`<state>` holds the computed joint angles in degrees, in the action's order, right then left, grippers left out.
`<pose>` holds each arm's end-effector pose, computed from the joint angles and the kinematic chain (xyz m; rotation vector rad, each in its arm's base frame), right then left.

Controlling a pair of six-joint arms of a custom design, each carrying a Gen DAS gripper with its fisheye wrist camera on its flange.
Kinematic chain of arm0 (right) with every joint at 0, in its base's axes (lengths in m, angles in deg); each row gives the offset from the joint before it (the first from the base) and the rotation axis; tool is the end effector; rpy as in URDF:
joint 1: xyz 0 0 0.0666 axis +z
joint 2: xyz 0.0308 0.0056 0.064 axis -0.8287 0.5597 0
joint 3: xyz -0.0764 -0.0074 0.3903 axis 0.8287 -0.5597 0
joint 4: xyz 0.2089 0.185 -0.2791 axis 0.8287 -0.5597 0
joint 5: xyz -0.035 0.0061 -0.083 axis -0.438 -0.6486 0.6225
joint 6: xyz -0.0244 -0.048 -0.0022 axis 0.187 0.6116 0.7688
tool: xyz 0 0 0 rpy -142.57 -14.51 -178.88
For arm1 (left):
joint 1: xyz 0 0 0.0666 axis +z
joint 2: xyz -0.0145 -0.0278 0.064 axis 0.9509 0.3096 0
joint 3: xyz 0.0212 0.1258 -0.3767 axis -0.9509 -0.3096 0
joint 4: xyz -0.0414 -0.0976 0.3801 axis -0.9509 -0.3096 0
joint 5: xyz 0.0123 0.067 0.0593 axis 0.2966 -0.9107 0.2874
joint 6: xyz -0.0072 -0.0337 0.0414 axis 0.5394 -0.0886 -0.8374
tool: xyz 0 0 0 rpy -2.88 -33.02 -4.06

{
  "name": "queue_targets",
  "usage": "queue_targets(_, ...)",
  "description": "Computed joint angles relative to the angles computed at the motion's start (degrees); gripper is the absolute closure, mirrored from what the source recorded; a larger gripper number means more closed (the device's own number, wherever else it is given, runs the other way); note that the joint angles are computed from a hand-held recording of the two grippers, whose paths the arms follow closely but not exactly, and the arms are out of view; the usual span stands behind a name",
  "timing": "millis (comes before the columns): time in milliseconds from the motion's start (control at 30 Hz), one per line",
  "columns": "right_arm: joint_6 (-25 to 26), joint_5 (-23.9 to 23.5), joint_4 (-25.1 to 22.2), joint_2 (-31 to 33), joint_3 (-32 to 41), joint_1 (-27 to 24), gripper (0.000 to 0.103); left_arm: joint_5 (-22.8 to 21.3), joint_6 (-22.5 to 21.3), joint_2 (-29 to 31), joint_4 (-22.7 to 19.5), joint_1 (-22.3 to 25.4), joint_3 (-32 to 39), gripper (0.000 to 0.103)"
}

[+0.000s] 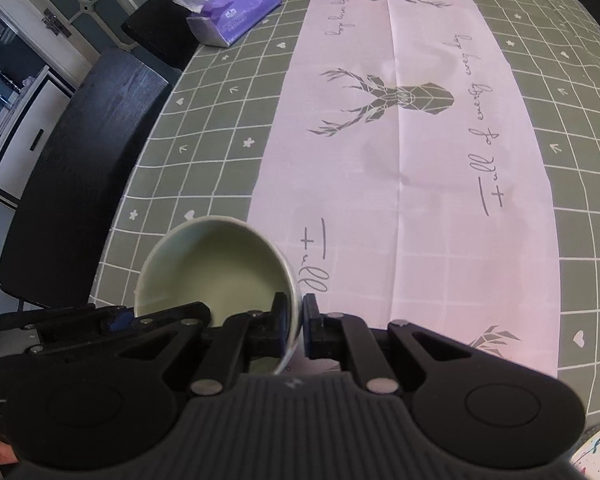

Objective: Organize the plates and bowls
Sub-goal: 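Close both grippers on the green bowl rim and lift it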

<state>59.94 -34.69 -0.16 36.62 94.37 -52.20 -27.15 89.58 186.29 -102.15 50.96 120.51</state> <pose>0.6281 0.0554 0.4519 -0.3372 2.7274 0.5709 0.5667 -0.2193 0.4795 -0.1259 2.6750 -0.3191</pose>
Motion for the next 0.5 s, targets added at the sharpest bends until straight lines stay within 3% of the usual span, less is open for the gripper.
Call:
queue_targets(167,1.97,-0.53,-0.26,-3.73,-1.84,-1.17,0.098,-2.51,0.94,-1.50,-2.15,-2.31,1.99,0.087)
queue_targets(500,7.44,-1.41,-0.38,-11.02,-7.46,-6.97,0.098,-3.14,1.68,-1.24,-4.62,-8.00,6.56,0.087)
